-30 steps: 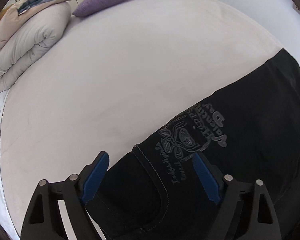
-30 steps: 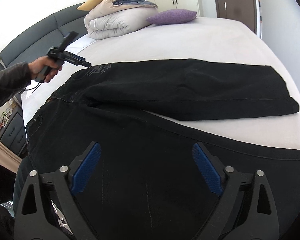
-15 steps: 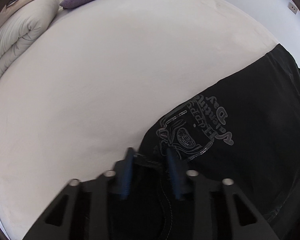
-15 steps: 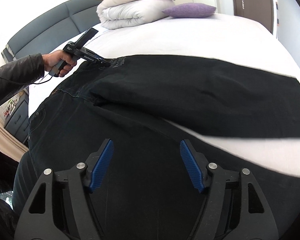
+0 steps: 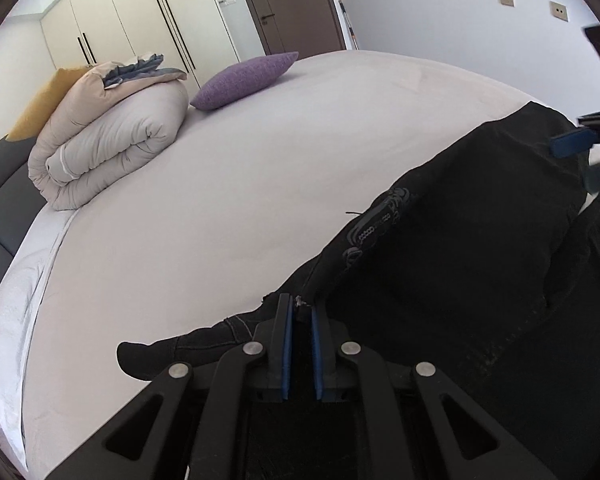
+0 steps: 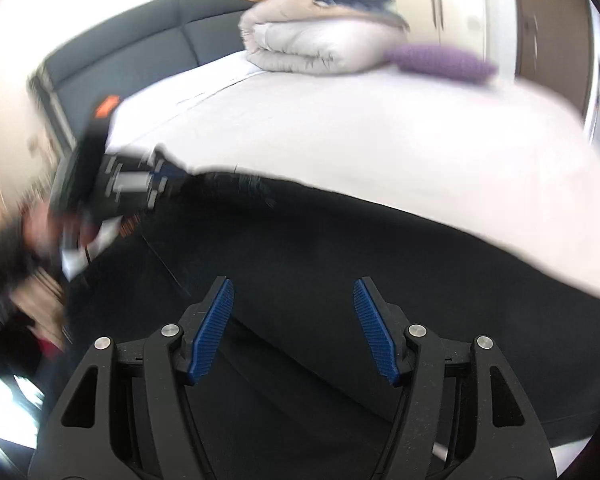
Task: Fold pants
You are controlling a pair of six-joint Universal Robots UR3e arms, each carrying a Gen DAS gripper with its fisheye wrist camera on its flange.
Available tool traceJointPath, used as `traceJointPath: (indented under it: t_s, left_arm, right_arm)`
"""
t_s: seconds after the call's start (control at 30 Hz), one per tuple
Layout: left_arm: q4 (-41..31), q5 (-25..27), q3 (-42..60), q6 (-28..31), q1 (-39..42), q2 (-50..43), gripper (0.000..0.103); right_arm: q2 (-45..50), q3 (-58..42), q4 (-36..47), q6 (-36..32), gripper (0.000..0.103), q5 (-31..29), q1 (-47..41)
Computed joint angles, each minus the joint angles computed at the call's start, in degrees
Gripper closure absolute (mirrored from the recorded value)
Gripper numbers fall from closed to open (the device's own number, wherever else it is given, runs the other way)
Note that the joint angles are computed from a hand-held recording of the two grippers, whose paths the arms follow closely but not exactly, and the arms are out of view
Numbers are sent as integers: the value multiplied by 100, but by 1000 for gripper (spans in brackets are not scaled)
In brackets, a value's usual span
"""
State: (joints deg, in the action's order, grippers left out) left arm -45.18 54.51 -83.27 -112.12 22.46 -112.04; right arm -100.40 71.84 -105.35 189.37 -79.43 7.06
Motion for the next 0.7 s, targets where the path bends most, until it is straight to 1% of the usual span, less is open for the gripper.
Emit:
traceJointPath:
  t_s: [0.07, 0.13, 0.17, 0.2, 0.23, 0.27, 0.3, 0.33, 0.4, 0.47, 0.5, 0.6, 0.63, 0.67, 0.7]
  left_arm:
    - [499, -218, -914, 224, 289, 515, 95]
    - [1071, -343, -1577, 274, 421, 797, 95]
    - [1150, -438, -1926, 384, 545, 1076, 95]
    - [1085, -666, -2454, 721, 804, 1548, 95]
    - [1192, -758, -2743, 719, 923, 1779, 95]
    - [1178, -908, -2955, 850, 1077, 1952, 95]
    - [1171, -1069, -3133, 947, 1222, 2101, 95]
    - [1144, -1208, -3221, 995, 1322, 2177, 95]
    - [1100, -1339, -3182, 943, 1385, 2120, 95]
    - [1059, -1409, -3211, 978, 1454, 2102, 95]
    - [951, -1453, -3338, 1104, 1540, 2225, 95]
    - [663, -1576, -3730, 1553, 1814, 2647, 95]
    - [518, -1634, -3840, 1714, 1924, 2793, 95]
    - [344, -1691, -3928, 1870, 2037, 2935, 95]
    - [229, -1717, -3925, 1940, 2097, 2977, 95]
  right_arm:
    - [262, -141, -42, 702, 41, 861, -361]
    - [447, -167, -155, 1271, 41, 1361, -533]
    - [558, -159, -233, 1568, 41, 1611, -588]
    - [688, -189, -286, 1857, 41, 1768, -595]
    - [851, -234, -384, 2095, 41, 1846, -535]
    - [914, -175, -480, 2263, 41, 1967, -518]
    - [886, 10, -599, 2492, 41, 2266, -603]
    - [888, 168, -760, 2686, 41, 2439, -640]
    - [733, 664, -1022, 3250, 41, 2854, -838]
    - [680, 1151, -1503, 3841, 41, 2913, -803]
    - [690, 1389, -1873, 4182, 41, 2910, -771]
    - [1269, 1707, -3434, 5203, 41, 2702, -395]
    - [1401, 1723, -3761, 5369, 51, 2616, -285]
    - [1491, 1682, -3907, 5393, 72, 2483, -172]
    - [1589, 1558, -3891, 5388, 79, 2239, 13]
